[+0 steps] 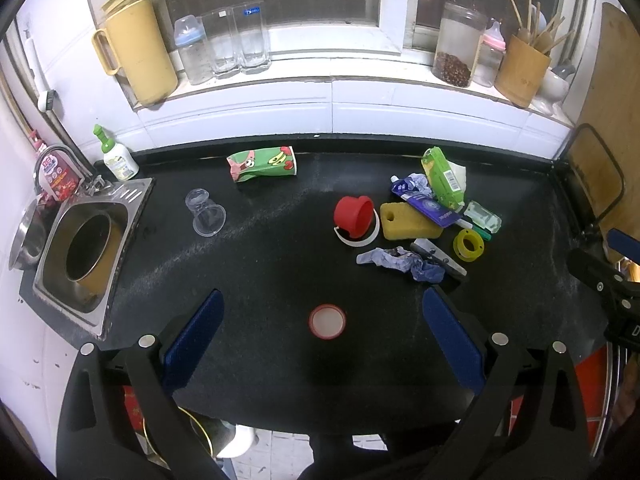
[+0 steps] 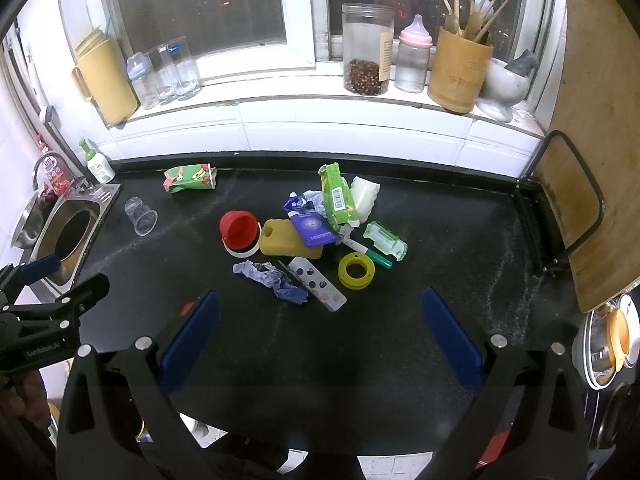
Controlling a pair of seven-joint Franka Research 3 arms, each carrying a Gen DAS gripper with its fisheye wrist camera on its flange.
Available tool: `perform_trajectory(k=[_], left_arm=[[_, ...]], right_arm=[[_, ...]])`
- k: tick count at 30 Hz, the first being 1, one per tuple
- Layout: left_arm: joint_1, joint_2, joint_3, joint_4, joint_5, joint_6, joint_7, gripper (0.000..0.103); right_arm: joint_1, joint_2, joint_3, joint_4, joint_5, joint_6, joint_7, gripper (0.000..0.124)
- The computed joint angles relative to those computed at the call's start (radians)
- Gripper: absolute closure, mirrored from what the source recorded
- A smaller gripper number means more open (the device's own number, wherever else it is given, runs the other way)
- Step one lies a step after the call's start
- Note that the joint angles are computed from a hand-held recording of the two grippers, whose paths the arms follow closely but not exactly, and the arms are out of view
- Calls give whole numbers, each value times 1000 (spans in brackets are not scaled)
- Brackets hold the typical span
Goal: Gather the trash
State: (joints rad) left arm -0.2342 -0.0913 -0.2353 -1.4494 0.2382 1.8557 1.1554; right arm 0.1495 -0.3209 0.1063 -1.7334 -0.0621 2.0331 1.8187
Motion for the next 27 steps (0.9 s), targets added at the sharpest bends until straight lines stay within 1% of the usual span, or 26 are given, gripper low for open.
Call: perform_trajectory(k=[5,13,15,23,27], left_arm=[[-2,-4,-1,-10,2,7,-4,6],[-3,4,-2,12,3,-12,-4,6],[-4,1,-1,-8,4,5,-5,6],[-2,12,2,-16,-5,16,-1,6],[-1,36,4,-3,-11,18,9,6]], right_arm=[[2,10,-1,5,1,5,-3,27],[6,24,-5,13,5,12,-6,27],[7,29,-7,18,9,12,-9,27],[9,36,-13,17,17,23,-19,27],[8,50,-18,23,21,32,-32,27]])
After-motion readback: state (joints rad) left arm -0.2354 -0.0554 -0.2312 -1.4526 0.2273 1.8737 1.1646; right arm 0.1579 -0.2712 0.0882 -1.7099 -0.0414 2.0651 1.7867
